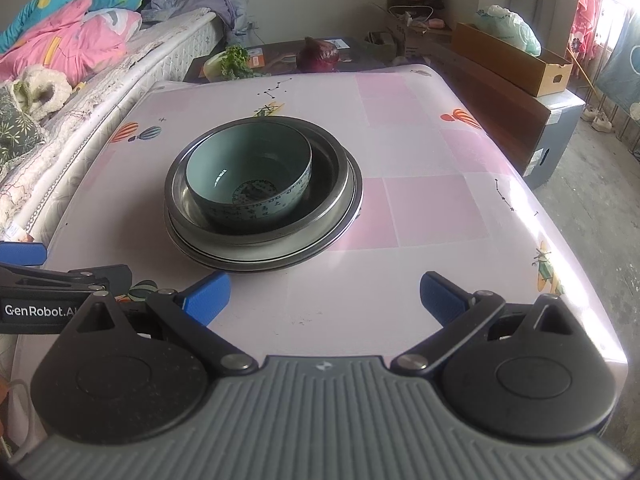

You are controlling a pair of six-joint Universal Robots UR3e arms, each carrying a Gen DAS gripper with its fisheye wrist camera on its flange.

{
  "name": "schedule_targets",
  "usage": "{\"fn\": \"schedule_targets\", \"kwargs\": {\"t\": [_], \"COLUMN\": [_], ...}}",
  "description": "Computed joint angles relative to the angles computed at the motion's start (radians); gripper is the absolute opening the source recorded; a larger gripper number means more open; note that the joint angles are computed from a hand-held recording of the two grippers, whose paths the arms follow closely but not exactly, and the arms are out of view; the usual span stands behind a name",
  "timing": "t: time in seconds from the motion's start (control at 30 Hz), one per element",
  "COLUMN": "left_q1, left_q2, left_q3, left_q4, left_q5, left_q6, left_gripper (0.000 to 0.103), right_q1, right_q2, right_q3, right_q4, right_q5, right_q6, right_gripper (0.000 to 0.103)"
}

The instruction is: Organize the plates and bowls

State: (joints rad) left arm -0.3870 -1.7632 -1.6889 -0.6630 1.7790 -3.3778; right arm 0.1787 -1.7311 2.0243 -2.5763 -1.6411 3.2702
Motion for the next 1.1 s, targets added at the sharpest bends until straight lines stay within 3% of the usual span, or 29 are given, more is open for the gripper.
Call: {"fn": "schedule_targets", "kwargs": {"t": [1.1], "left_q1": [0.017], "left_q2": [0.015], "left_q3": [-0.016], "left_q4": [0.003], "left_q5": [-0.011], "left_q6": [-0.003], "left_gripper": [0.103], "right_q1": [0.029], "right_q2": [0.027], "right_q3": [-0.018], "right_q4": [-0.005], "right_q5": [-0.007], "right_q6": [0.007], "right_gripper": [0.101]}}
